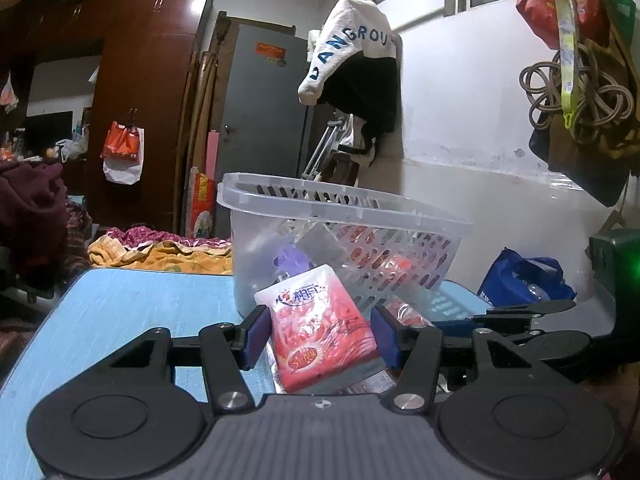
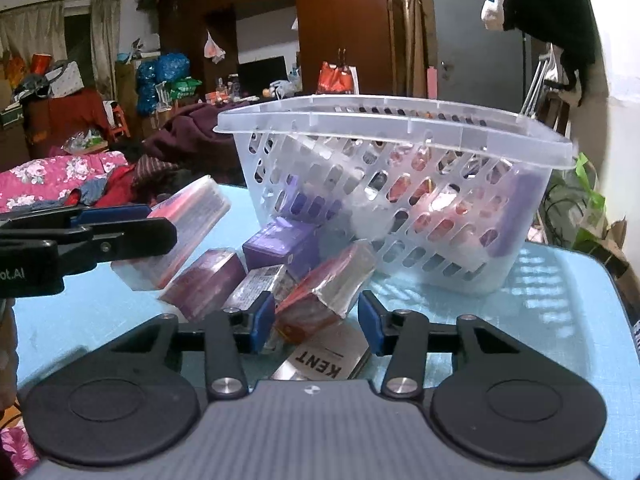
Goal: Organize objects
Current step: 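Grasp red tissue pack with left tool while right tool grasps red box, drop into basket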
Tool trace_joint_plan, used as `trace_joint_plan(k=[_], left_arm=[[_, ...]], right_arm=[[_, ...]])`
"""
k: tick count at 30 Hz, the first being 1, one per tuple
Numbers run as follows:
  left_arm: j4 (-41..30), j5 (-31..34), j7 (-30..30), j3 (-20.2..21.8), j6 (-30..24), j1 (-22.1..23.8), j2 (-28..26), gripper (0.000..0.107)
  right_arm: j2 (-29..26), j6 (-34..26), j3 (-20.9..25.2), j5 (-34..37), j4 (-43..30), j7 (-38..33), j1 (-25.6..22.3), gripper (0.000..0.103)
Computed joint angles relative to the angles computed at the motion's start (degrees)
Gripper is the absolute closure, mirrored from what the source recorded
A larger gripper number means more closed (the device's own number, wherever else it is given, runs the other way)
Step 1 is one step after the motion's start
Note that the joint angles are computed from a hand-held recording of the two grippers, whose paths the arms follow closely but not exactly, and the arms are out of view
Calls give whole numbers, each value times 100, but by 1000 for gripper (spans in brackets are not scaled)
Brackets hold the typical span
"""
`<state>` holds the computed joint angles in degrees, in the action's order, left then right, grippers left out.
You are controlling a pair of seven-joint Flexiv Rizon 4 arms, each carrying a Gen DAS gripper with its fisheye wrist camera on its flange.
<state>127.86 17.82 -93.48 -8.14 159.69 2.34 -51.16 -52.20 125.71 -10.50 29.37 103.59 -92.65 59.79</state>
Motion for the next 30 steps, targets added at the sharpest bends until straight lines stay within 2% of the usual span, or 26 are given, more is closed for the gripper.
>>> trace_joint_plan(k=[5,14,30], left_arm=[[-26,82,0,15,165,7,-75,48],[-65,249,-33,9,302,92,-132,48],[-89,304,-5,24,398,94,-150,48]], right_arm=[[-65,331,16,148,-7,-171,67,60],[47,548,175,614,5,-669,56,68],[108,809,513,1042,-98,-1254,-67,72]])
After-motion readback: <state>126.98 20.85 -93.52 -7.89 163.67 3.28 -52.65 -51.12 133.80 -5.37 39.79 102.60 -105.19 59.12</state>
